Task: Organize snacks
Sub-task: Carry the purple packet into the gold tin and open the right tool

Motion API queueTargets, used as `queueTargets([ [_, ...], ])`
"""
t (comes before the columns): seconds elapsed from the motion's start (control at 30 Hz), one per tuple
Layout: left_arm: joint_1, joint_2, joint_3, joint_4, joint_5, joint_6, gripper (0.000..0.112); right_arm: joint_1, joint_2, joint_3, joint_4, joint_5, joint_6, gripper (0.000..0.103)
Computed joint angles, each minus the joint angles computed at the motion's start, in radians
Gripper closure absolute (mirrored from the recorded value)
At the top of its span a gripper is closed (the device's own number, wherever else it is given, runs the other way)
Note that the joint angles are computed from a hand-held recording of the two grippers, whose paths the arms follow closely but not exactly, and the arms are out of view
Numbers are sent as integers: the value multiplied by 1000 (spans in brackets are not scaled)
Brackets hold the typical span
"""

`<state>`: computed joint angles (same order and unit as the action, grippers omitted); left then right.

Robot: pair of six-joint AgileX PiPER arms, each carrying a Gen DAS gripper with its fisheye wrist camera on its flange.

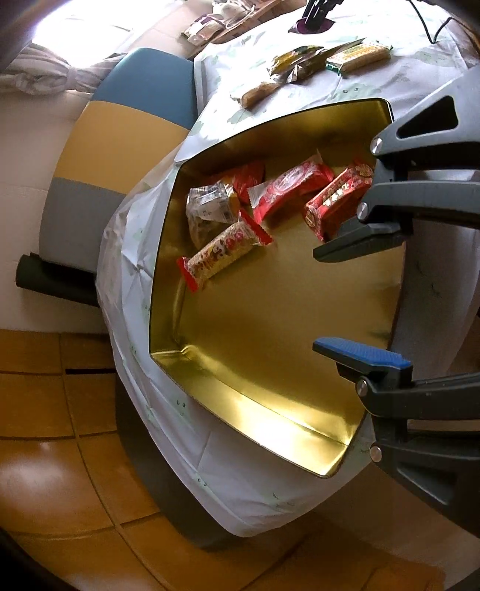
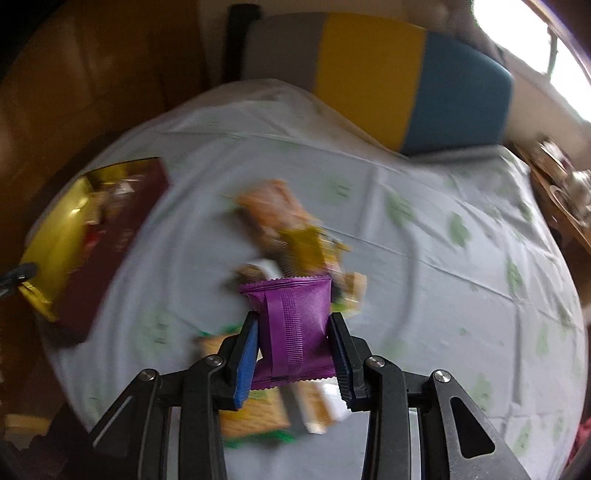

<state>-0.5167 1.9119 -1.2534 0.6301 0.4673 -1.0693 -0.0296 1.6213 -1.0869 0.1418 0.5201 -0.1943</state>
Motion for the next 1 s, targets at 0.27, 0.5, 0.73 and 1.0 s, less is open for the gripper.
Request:
queueTargets([
  [0.27,32,-24,46,7,-35,-23,69,202,26,-62,61,10,-2,66],
  [0.5,68,-77,113,107,-67,-148,69,369,78,-150,101,20,-6,66],
  [0.73,95,-92,143,99,-90,-157,69,492,195,-290,86,53,7,64],
  [1.0,92,-88,150,109,-100,-168,69,516,288,-354,-37,92,106,56],
])
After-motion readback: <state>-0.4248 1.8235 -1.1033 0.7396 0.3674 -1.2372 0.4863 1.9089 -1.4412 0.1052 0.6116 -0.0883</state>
